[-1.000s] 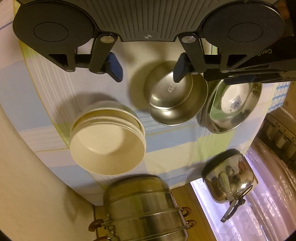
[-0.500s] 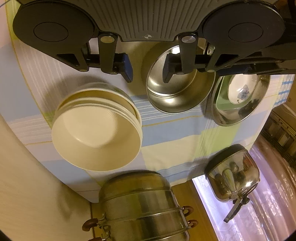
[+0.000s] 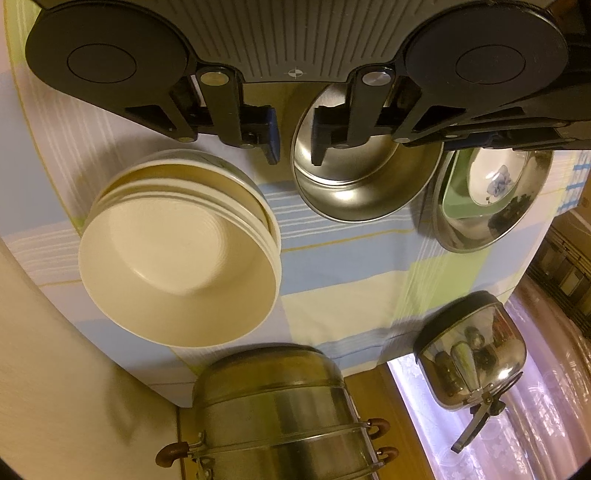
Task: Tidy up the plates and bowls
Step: 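Move the left tool to the small steel pot and grasp its rim, then carry the steel pot with the left tool over the bowl stack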
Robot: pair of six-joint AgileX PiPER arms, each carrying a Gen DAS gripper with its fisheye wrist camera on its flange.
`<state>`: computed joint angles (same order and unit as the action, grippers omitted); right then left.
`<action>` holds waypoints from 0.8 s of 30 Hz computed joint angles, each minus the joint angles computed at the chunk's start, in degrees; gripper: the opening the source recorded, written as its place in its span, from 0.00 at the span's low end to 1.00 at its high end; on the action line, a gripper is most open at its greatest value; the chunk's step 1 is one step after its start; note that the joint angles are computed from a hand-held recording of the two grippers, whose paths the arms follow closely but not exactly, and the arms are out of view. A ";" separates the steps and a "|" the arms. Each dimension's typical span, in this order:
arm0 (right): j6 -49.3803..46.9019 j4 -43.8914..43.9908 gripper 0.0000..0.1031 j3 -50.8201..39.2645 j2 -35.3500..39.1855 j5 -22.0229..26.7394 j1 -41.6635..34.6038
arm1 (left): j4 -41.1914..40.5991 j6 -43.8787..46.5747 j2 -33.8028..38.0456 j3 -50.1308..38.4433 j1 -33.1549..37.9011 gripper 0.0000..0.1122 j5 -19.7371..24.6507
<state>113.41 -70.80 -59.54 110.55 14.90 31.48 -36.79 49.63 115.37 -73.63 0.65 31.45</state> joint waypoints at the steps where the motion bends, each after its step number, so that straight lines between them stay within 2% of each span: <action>1: 0.31 -0.32 0.11 0.03 0.03 0.06 0.04 | 0.10 -0.14 0.08 -0.05 0.03 0.14 -0.08; 6: -1.23 1.22 0.06 -0.32 0.07 0.82 0.30 | 0.39 -0.23 0.08 -0.19 0.23 0.10 0.12; 13: -2.30 3.76 0.05 0.69 -1.30 0.65 0.56 | -0.58 2.19 -1.08 0.32 1.42 0.10 2.21; 24: -5.50 10.14 0.05 4.84 -8.88 2.77 3.94 | -4.85 9.45 -8.91 6.03 5.22 0.10 6.39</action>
<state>107.91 -60.66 -54.71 101.67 17.67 35.42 -41.64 59.08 106.46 -67.60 5.88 37.84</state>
